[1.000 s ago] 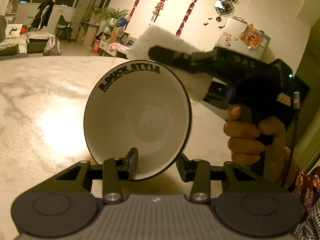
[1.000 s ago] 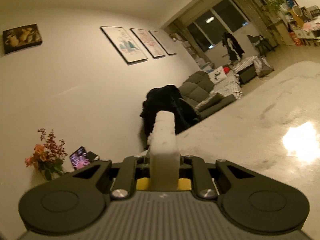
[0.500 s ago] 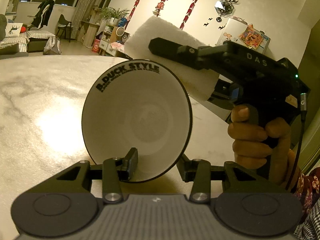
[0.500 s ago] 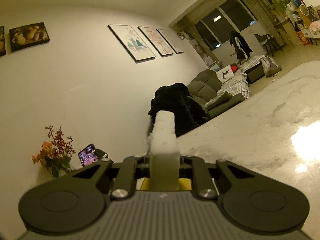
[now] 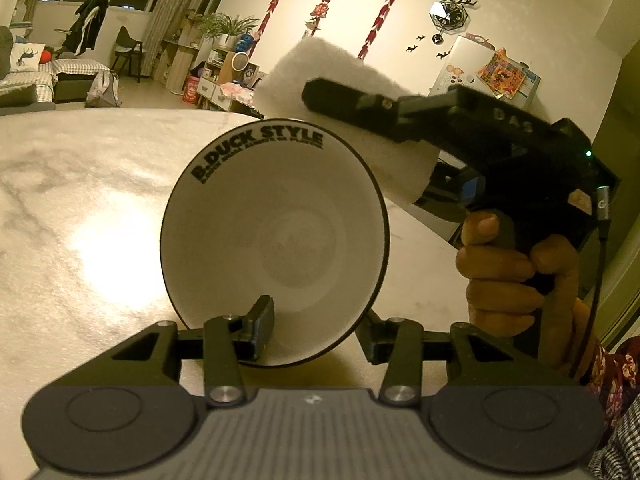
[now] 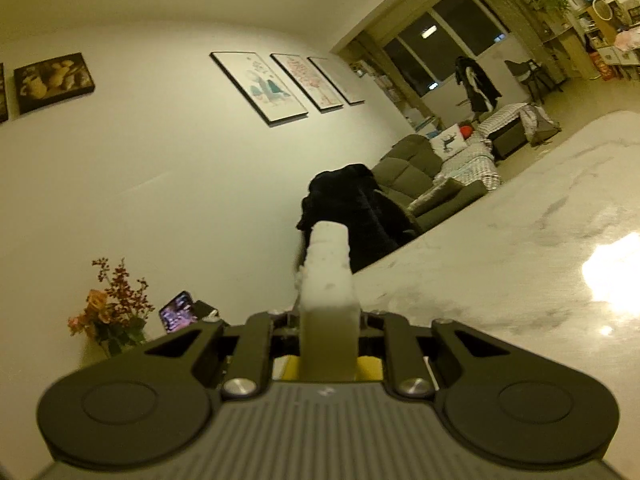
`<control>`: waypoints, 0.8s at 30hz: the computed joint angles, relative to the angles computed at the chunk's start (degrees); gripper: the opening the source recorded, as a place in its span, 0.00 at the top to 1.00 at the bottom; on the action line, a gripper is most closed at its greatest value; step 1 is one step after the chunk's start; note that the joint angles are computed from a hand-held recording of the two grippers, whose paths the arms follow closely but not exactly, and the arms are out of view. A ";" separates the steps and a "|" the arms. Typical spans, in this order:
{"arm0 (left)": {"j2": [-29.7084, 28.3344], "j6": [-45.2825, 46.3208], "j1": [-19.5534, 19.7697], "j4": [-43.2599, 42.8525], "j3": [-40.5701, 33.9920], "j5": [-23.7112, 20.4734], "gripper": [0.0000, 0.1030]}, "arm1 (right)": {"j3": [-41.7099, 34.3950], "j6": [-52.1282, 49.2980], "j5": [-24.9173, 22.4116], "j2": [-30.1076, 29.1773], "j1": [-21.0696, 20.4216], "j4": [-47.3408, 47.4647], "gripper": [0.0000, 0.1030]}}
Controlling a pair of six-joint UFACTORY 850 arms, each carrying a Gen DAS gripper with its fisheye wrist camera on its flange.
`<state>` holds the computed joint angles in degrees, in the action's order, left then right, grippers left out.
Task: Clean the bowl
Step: 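Hold the bowl upright with the left gripper while the right gripper wipes its rim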
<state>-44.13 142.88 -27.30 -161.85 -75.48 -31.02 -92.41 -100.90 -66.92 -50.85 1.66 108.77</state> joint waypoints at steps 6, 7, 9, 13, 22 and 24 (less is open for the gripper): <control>0.05 -0.62 0.28 0.60 0.38 -0.55 0.54 | -0.80 0.82 0.39 -0.81 -0.29 0.49 0.82; 0.05 -0.65 0.30 0.70 0.40 -0.53 0.54 | -1.02 1.10 0.81 -0.96 -0.36 0.58 0.82; 0.08 -0.45 0.29 0.65 0.42 -0.42 0.54 | -1.14 1.67 1.50 -1.17 -0.51 0.71 0.82; 0.11 -0.95 0.42 1.23 0.53 -0.56 0.54 | -1.23 2.31 1.86 -1.33 -0.62 0.68 0.82; 0.03 -1.30 0.44 1.67 0.48 -0.64 0.53 | -0.78 1.03 -0.24 -0.69 0.00 -0.13 0.82; 0.03 -1.44 0.43 1.70 0.50 -0.73 0.53 | -1.19 1.62 0.06 -1.10 -0.20 0.18 0.82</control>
